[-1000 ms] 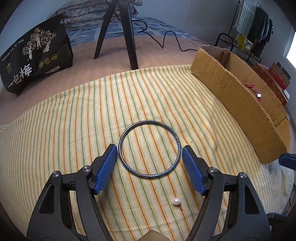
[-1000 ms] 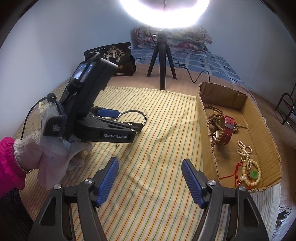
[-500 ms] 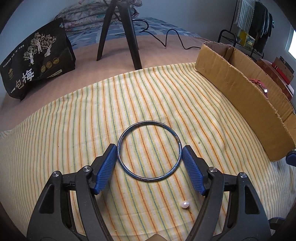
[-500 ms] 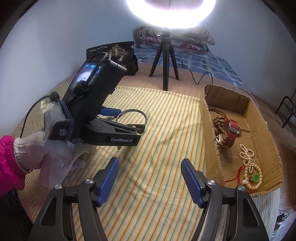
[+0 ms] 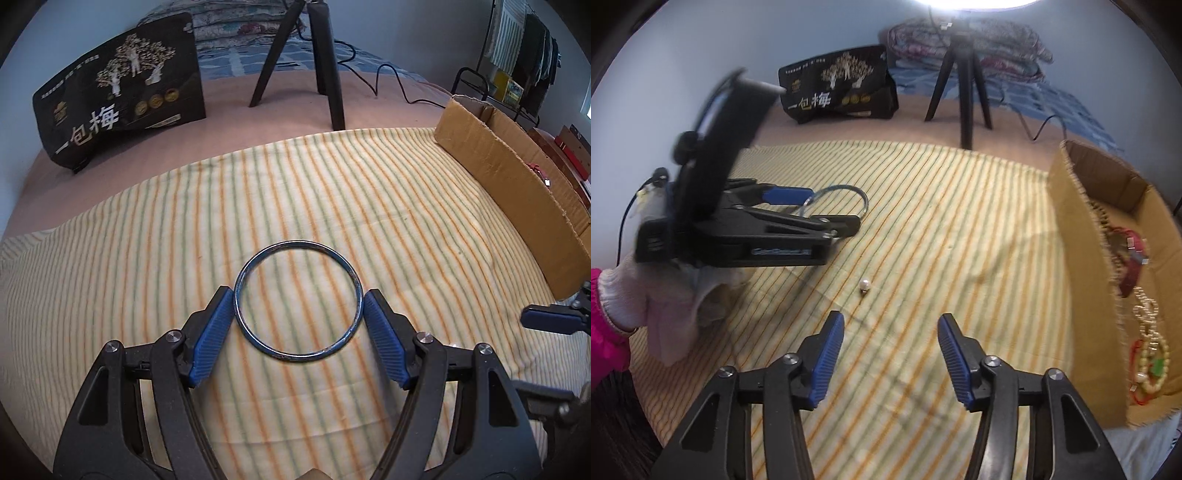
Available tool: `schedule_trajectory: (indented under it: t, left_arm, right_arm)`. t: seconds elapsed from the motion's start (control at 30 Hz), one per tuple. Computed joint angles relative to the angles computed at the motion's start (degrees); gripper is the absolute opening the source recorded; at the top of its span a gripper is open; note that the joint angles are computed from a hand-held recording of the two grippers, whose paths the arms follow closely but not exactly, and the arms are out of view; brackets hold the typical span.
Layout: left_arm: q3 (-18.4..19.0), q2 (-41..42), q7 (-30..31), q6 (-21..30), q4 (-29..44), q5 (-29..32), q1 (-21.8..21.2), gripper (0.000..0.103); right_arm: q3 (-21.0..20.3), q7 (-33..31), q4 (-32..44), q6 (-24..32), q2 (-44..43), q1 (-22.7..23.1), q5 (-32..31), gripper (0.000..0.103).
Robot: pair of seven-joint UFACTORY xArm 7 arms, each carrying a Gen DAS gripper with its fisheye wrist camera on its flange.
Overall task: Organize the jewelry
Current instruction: 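Grasp the dark metal bangle with the left tool while the right tool grasps the pearl earring, then lift the bangle and pearl earring and carry both over the box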
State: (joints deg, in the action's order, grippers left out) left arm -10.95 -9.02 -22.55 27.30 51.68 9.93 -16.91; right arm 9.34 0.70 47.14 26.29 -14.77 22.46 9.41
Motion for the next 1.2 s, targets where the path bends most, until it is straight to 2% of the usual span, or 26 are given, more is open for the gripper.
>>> schedule_trajectory:
  t: [0.13,0.37,0.5,0.7,1.2]
  left_arm:
    - [0.46,-2.29,1.10,-0.55,-2.48,-1.21,0.00,0.074]
    - [0.53,-5.78,2.55,-0.83,-5.78,-3.09,0.23,0.074]
    - [0.24,-7.16,2.65,-0.93,-7.07,-3.50,0.46,0.074]
    - [-0.02,-8.47,2.64,-0.97,-8.22,-3.87,0.73,0.074]
    - [-1.44,-14.36,0.50,0.06,-9.80,-3.00,1.12,0.073]
  right_arm:
    - [-0.56,-1.37,1.41,-0.34,2.75,0.82,2.70,0.039]
    - [0.20,-1.74,3.25,-1.28,5.34,0.87,3.37,0.033]
    - [1.12,-0.23,4.72,-0.85,6.72,0.31,0.42,0.025]
    - [2.28,3.54,6.12,0.11,7.96,-0.35,-5.79,0.006]
    - [1.87,5.88,3.58,-0.97,2.70,-0.35,-7.40,0.006]
